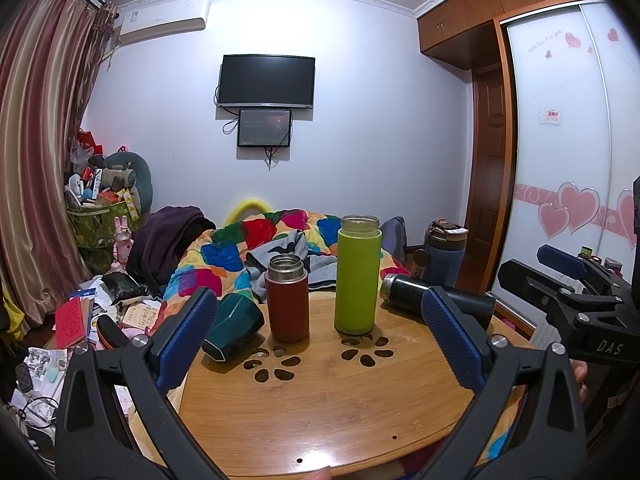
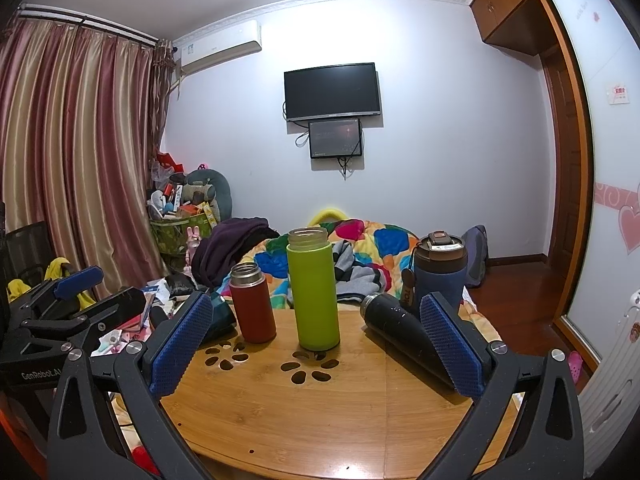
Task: Flip cup upside down
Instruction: 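Move the left gripper to the teal cup and close on its body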
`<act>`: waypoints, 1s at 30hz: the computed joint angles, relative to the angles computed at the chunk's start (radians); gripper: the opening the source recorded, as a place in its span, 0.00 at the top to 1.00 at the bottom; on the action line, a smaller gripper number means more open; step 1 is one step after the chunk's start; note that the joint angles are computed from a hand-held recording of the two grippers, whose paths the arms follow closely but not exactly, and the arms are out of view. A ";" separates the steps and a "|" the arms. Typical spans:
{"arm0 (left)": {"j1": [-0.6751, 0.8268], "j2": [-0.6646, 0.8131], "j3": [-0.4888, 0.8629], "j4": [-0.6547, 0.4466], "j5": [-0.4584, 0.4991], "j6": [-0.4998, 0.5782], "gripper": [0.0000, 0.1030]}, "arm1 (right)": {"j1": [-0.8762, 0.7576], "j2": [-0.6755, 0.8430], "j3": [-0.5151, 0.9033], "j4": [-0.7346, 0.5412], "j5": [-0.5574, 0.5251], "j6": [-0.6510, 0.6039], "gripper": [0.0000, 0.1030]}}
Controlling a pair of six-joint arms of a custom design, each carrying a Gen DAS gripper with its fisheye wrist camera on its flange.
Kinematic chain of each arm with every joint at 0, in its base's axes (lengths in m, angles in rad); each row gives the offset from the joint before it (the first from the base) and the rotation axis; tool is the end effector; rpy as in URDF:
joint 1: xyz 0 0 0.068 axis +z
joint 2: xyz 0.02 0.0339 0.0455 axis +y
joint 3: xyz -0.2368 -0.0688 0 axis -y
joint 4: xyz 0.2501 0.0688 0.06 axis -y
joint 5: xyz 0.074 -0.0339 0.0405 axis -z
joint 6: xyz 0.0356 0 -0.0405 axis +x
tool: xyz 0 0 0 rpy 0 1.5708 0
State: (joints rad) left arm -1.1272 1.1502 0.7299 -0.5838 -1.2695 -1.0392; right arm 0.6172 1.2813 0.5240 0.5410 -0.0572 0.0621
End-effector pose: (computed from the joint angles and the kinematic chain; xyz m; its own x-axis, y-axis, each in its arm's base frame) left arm 0.1258 -0.1855 0.2110 -0.2249 -0.1227 -0.9666 -0.2878 0.9561 -0.0544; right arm 0.2291 0.1651 0.1887 -0.2134 -0.0755 -0.9741 -0.6113 0.7881 0.0729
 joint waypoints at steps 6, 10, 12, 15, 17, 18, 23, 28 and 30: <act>0.074 -0.118 -0.108 0.168 0.091 0.204 0.00 | 0.001 0.058 0.027 0.008 -0.002 -0.001 0.00; 0.218 -0.160 -0.175 0.254 0.242 0.312 0.00 | -0.016 0.112 0.059 0.002 -0.011 0.000 0.00; 0.320 -0.196 -0.219 0.309 0.358 0.370 0.00 | -0.032 0.147 0.081 -0.003 -0.028 0.010 0.00; 0.538 -0.238 -0.280 0.390 0.609 0.447 0.00 | -0.045 0.185 0.106 -0.012 -0.042 0.016 0.00; 0.702 -0.195 -0.279 0.424 0.769 0.490 0.00 | -0.053 0.209 0.122 -0.018 -0.047 0.016 0.00; 0.764 -0.153 -0.264 0.433 0.819 0.508 0.00 | -0.057 0.216 0.129 -0.025 -0.051 0.017 0.00; 0.956 0.081 -0.177 0.510 0.941 0.638 0.00 | -0.072 0.276 0.170 -0.041 -0.064 0.026 0.00; 1.060 0.298 -0.070 0.554 1.035 0.723 0.12 | -0.080 0.334 0.215 -0.066 -0.079 0.046 0.00; 1.079 0.360 -0.029 0.535 1.045 0.739 0.19 | -0.082 0.344 0.224 -0.074 -0.077 0.046 0.00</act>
